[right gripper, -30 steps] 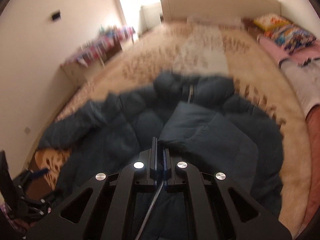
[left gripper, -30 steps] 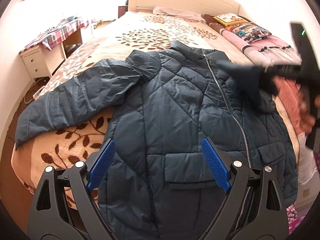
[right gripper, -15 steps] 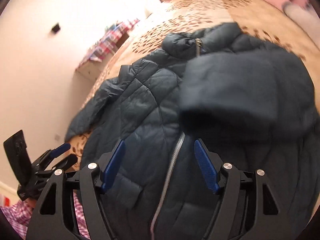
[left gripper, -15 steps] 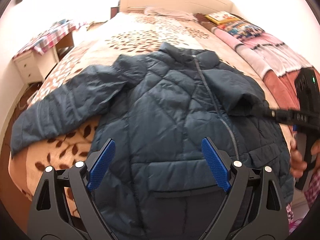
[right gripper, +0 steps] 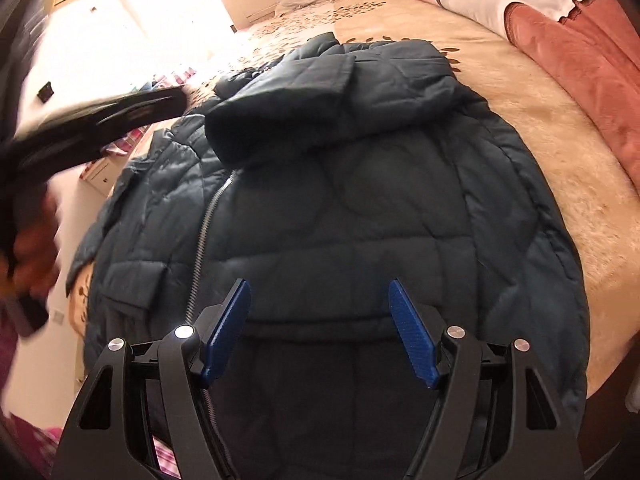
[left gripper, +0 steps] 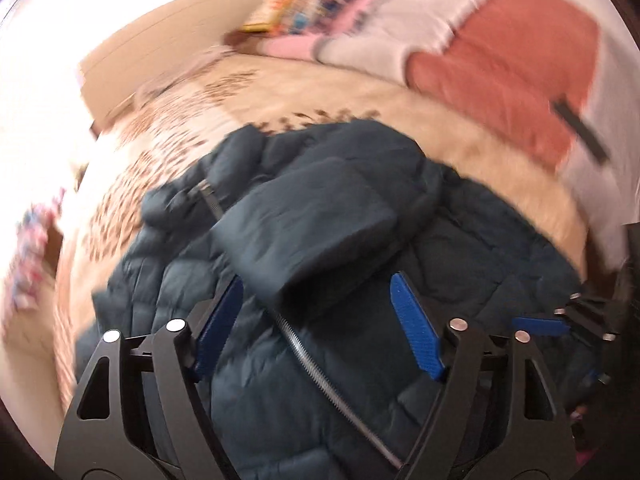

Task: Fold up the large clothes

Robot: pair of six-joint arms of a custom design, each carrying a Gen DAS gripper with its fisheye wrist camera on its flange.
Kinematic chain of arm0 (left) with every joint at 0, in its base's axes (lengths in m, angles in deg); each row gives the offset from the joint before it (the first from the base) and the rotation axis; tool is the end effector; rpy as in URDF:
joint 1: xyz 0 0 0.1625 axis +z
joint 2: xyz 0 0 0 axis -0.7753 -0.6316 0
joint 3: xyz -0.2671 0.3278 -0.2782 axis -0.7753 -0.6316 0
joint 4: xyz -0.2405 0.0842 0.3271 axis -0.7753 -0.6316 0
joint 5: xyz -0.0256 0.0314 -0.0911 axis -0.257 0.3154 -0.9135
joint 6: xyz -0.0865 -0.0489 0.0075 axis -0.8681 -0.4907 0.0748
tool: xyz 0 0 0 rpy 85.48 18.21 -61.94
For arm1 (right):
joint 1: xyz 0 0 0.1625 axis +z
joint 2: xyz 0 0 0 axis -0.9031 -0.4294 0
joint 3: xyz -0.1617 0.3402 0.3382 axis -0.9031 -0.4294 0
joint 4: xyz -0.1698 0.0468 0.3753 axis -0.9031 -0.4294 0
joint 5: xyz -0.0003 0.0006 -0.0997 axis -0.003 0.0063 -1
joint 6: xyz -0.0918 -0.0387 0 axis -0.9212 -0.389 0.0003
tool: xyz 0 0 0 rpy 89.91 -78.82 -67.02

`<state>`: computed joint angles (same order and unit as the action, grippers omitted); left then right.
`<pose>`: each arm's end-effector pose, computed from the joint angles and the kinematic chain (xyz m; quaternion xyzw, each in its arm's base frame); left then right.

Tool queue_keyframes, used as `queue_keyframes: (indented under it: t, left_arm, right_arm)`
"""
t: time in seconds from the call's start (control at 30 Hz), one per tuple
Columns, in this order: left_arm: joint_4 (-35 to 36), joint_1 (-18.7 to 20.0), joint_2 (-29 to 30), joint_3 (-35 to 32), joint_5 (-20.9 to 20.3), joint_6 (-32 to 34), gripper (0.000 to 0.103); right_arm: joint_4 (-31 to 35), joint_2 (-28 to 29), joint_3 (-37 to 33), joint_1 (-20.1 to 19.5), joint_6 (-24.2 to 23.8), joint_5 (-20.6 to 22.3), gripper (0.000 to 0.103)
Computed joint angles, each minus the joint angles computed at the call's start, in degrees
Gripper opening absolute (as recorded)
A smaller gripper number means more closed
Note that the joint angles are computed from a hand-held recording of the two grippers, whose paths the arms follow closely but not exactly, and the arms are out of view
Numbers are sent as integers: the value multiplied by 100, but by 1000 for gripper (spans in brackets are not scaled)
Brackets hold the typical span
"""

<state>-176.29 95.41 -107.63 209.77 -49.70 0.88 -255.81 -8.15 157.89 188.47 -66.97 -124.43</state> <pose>-0.2216 -0.5142 0.3205 0.3651 0.8240 -0.2041 0.3823 0.3649 -0.3984 0.1156 0.1401 -0.9421 0.2333 0.1962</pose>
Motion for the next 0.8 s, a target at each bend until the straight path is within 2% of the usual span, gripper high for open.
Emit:
queue_keyframes:
  t: [0.07,0.17,0.23,0.27,0.3,0.4,0.5,0.63,0.8]
  left_arm:
    - [-86,-19,363,-85,253,363,75]
    - [116,-13,819,-249,619,534,71]
    - [214,13,1107,-340,974,584,56]
    - [322,40,1196,-397,1081,495,42]
    - [490,62,1239,-466,1156,251,26]
    - [746,76,1105,-585,1150,-600,17]
    - [760,50,604,-557,960,-1491,16]
    - [999,108,-14,-473,1043,-2465,14]
    - [1866,459,-761,-401,1088,-3688,13]
  right_arm:
    - [-166,23,80,-33,-104,53,70]
    - [-446,87,215,-69,-365,95,71]
    - [-601,152,250,-45,-576,60,71]
    - [-634,156,271,-42,-630,63,72]
    - [-668,152,296,-56,-701,107,73]
    - [-733,91,369,-138,-805,298,73]
    - [-716,22,433,-210,-880,463,73]
    - [-592,-27,442,-255,-984,561,75]
    - [-379,-36,397,-230,-1083,544,78]
